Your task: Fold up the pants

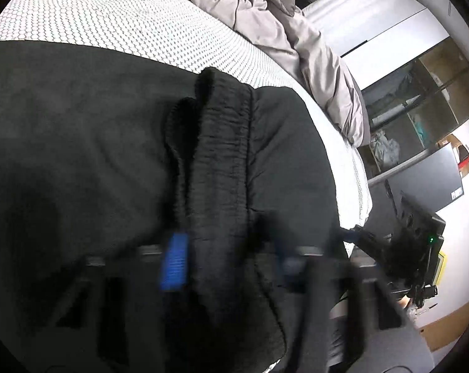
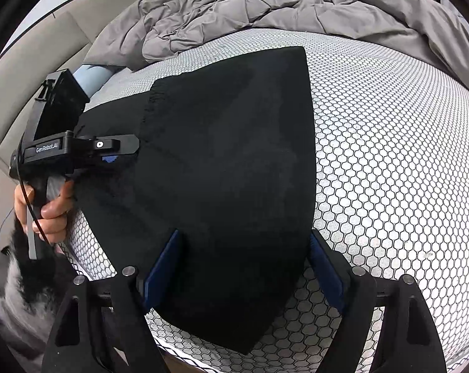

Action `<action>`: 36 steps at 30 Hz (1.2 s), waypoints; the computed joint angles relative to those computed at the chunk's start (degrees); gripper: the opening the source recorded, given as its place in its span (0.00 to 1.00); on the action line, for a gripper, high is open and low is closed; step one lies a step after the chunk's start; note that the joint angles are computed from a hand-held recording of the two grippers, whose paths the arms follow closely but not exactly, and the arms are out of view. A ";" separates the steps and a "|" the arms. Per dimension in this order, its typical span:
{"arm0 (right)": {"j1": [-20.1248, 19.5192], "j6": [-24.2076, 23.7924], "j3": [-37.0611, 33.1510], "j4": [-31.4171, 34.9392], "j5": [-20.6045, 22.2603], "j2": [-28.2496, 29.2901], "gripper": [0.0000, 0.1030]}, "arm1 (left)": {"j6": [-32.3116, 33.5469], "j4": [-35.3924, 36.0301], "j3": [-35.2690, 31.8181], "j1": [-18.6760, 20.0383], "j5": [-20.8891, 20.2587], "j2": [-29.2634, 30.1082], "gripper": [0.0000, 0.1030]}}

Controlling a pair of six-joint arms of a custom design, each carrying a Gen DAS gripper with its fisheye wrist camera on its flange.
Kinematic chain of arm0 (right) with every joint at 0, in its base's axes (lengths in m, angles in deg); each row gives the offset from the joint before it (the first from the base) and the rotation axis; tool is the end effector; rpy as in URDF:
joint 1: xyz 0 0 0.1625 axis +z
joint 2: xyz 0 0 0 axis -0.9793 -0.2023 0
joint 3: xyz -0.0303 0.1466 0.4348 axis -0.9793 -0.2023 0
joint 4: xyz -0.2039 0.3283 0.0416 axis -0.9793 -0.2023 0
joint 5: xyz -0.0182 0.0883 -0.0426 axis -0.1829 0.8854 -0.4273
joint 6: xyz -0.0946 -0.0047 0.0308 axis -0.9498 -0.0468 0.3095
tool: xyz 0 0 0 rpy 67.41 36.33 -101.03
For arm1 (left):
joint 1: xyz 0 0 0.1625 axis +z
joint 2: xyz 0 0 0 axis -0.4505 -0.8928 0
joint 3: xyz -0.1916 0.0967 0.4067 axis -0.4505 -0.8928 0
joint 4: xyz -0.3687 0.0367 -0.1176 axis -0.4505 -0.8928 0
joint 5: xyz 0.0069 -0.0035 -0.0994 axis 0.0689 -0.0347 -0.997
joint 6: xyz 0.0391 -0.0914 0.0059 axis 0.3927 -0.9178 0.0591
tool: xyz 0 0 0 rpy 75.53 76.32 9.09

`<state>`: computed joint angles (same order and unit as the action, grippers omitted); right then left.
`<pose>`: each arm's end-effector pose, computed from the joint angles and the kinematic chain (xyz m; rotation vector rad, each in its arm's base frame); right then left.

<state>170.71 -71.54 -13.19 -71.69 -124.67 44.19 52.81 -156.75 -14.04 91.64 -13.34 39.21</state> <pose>0.1438 -0.8592 0.1523 1.1194 -2.5638 0.2142 -0.1870 -0.8175 0.0777 -0.2619 2.7876 -1.1326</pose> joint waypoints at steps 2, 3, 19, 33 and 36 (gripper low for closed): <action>-0.16 0.16 0.68 -0.35 0.05 -0.45 0.80 | 2.34 -1.99 0.62 -0.59 1.75 0.13 0.17; -0.20 0.36 0.61 -0.19 0.07 -0.48 0.80 | 3.17 -2.63 1.00 -0.97 2.49 0.10 0.14; 0.51 4.47 -2.35 3.11 5.65 0.36 0.83 | -0.19 -12.40 21.34 -1.70 21.72 -12.34 0.19; -2.18 11.58 -11.57 22.41 13.53 3.77 0.56 | 9.71 -24.91 20.98 -9.36 27.28 -9.64 0.68; -2.64 12.13 -10.84 24.13 16.34 3.48 0.31 | 9.68 -17.49 14.65 -9.24 25.98 -6.19 0.68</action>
